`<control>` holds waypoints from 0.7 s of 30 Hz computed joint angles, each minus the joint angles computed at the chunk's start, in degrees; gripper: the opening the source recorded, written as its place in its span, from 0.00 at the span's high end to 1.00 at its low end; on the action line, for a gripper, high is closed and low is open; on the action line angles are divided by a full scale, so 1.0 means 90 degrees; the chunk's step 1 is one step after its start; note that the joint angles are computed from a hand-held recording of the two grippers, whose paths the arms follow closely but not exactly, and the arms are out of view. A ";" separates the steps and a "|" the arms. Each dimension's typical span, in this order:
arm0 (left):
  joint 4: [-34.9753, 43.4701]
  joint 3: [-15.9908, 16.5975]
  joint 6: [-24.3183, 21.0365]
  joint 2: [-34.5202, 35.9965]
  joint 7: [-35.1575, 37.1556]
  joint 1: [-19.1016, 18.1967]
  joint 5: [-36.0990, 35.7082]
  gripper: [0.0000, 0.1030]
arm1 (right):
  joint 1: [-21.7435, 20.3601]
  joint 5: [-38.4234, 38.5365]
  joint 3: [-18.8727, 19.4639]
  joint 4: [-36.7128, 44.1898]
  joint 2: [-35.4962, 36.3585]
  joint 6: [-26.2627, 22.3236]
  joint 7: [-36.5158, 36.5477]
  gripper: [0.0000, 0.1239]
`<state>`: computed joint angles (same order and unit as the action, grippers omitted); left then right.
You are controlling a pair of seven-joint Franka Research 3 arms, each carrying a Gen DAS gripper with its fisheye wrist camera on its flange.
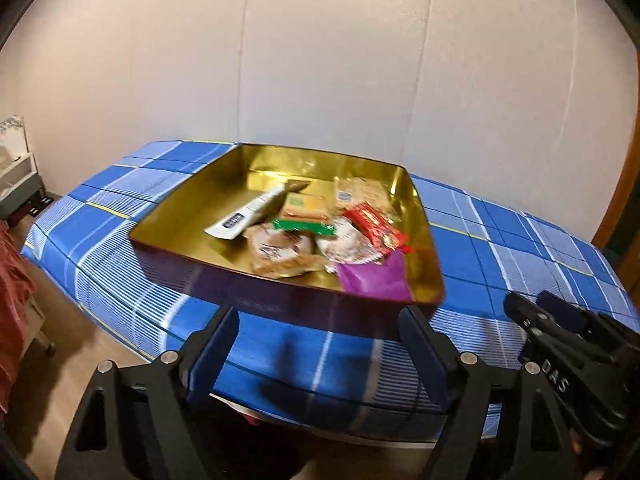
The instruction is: Organize snacks
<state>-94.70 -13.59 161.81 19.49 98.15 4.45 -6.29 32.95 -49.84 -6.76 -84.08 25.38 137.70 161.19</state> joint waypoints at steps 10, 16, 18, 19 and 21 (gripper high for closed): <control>0.0050 0.0061 0.0035 -0.0013 -0.0119 0.0024 0.0095 0.19 | 0.0081 -0.0057 0.0009 0.0123 0.0058 0.0020 -0.0069 0.69; 0.0074 0.0026 0.0021 -0.0003 -0.0103 0.0068 0.0043 0.17 | 0.0111 -0.0045 -0.0007 0.0168 0.0103 0.0031 -0.0139 0.69; 0.0071 0.0028 0.0022 -0.0007 -0.0097 0.0068 0.0036 0.17 | 0.0120 -0.0035 -0.0009 0.0176 0.0112 0.0037 -0.0171 0.69; 0.0071 0.0029 0.0022 -0.0007 -0.0096 0.0067 0.0035 0.16 | 0.0125 -0.0036 -0.0013 0.0176 0.0115 0.0045 -0.0174 0.69; 0.0070 0.0033 0.0015 -0.0009 -0.0099 0.0067 0.0033 0.16 | 0.0138 -0.0047 -0.0024 0.0175 0.0118 0.0055 -0.0174 0.69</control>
<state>-94.07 -13.29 161.94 19.40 97.26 5.05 -5.99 34.18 -50.26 -6.98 -82.50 26.44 138.19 159.63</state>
